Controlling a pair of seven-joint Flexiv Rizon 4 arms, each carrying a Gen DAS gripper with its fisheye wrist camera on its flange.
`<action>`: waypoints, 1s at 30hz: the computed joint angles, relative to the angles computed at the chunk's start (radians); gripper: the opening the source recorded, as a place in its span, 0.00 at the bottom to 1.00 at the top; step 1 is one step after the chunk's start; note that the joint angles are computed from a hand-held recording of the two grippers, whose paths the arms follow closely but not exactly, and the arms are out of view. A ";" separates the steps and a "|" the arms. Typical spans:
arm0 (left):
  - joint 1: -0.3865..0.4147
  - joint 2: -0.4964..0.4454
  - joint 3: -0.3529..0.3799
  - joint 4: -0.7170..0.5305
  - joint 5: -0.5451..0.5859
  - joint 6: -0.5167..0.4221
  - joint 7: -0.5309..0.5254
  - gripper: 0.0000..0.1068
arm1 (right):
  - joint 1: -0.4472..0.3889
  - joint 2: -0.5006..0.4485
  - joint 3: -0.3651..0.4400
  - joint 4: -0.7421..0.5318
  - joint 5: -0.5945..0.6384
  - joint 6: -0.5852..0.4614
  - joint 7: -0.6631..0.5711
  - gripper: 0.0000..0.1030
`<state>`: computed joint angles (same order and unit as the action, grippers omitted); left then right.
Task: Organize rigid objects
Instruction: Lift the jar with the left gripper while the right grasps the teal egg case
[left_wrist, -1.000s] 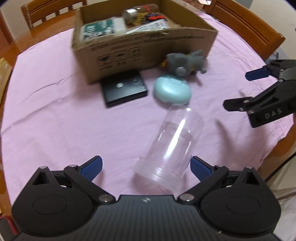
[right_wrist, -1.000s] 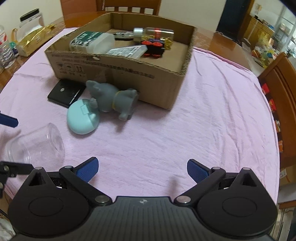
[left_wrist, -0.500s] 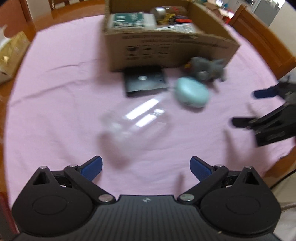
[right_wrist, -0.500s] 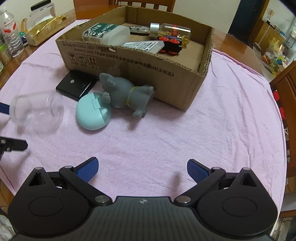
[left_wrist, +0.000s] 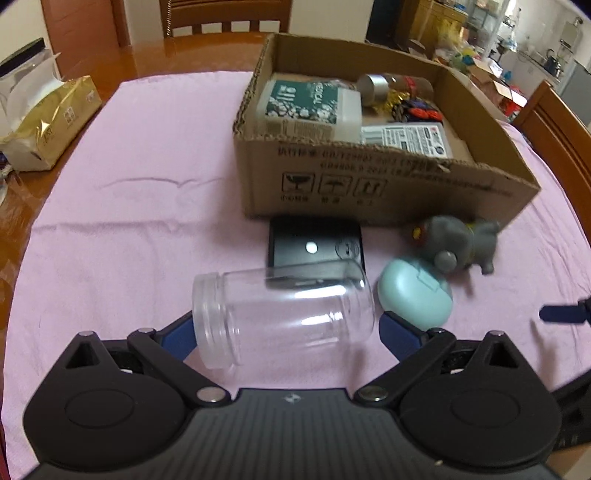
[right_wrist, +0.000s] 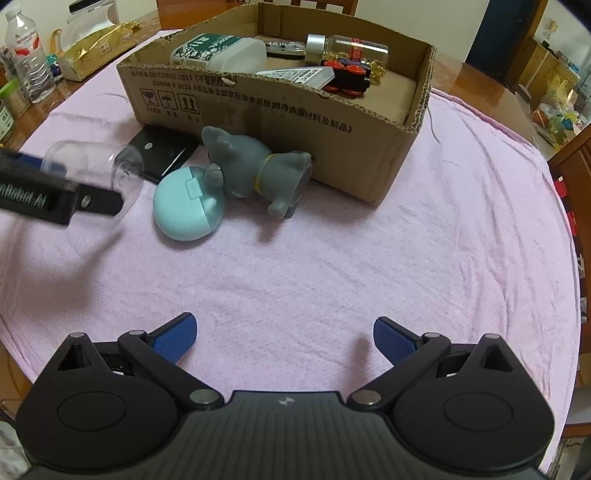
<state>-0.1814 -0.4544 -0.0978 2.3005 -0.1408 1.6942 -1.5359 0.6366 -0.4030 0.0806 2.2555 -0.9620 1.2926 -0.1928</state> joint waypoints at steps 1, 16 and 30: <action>-0.027 -0.007 0.027 -0.010 -0.001 -0.002 -0.005 0.93 | -0.001 -0.003 0.001 0.000 0.000 0.004 -0.003 1.00; -0.081 0.003 0.143 0.012 0.007 0.035 0.004 0.86 | 0.079 -0.091 -0.161 -0.061 -0.237 0.237 0.055 1.00; 0.026 0.014 0.056 0.032 0.013 0.040 0.040 0.86 | 0.029 -0.197 -0.095 -0.210 -0.327 0.260 -0.005 1.00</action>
<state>-0.1556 -0.4405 -0.0415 2.3327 -0.1283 1.7344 -1.4962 0.6655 -0.6004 -0.0149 2.0450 -1.2891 1.5526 -0.1978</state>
